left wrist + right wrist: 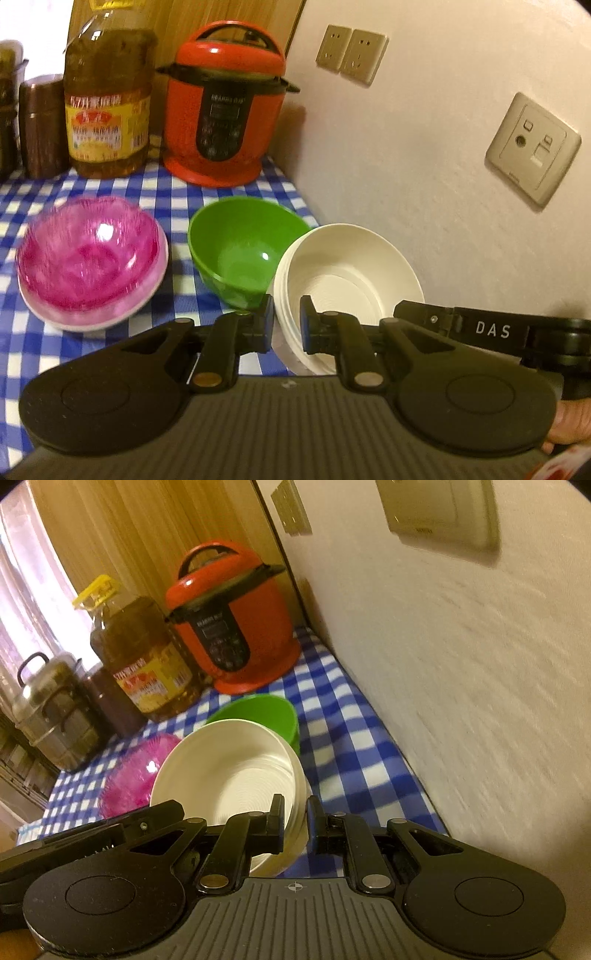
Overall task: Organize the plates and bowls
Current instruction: 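Lift the cream-white bowl with both grippers and carry it over the green bowl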
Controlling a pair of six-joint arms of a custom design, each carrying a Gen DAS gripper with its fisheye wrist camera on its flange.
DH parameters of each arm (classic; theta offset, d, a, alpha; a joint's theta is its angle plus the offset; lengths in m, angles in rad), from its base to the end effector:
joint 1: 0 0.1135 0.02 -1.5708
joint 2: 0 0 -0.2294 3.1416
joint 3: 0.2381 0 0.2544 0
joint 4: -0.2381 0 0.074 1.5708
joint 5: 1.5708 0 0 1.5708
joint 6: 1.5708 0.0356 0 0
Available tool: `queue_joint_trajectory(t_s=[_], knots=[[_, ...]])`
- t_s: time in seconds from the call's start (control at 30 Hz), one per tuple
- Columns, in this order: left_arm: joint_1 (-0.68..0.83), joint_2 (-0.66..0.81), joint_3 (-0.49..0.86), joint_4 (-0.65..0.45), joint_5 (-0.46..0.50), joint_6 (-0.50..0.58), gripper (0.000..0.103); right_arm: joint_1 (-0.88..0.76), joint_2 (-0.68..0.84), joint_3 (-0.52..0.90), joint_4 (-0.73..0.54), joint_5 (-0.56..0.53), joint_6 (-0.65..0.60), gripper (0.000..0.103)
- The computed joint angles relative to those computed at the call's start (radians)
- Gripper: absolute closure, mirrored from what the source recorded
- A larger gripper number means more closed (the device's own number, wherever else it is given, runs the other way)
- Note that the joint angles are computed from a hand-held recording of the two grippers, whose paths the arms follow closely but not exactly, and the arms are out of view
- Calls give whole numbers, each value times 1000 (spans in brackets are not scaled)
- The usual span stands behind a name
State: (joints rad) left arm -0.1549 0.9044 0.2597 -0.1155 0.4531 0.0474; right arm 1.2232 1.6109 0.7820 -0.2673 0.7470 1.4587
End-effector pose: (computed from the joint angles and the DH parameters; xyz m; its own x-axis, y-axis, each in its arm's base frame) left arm 0.1840 -0.0445 0.1202 -0.6586 0.1460 -0.7382 0.4839 0.8334 -0.2670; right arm 0.1202 0.2609 0.1120 -0.6143 0.4449 -0.6517 0.2358 0.8916 0.3865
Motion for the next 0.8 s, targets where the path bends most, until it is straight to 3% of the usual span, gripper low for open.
queue_joint_trajectory(t_s=[0.4,0.8], knots=[[30,284,185,123,-2,-9,90,-171,44,62,139,-76,-246,91],[48,680,427,208,10,-25,90,-339,253,203,259,-184,-453,91]])
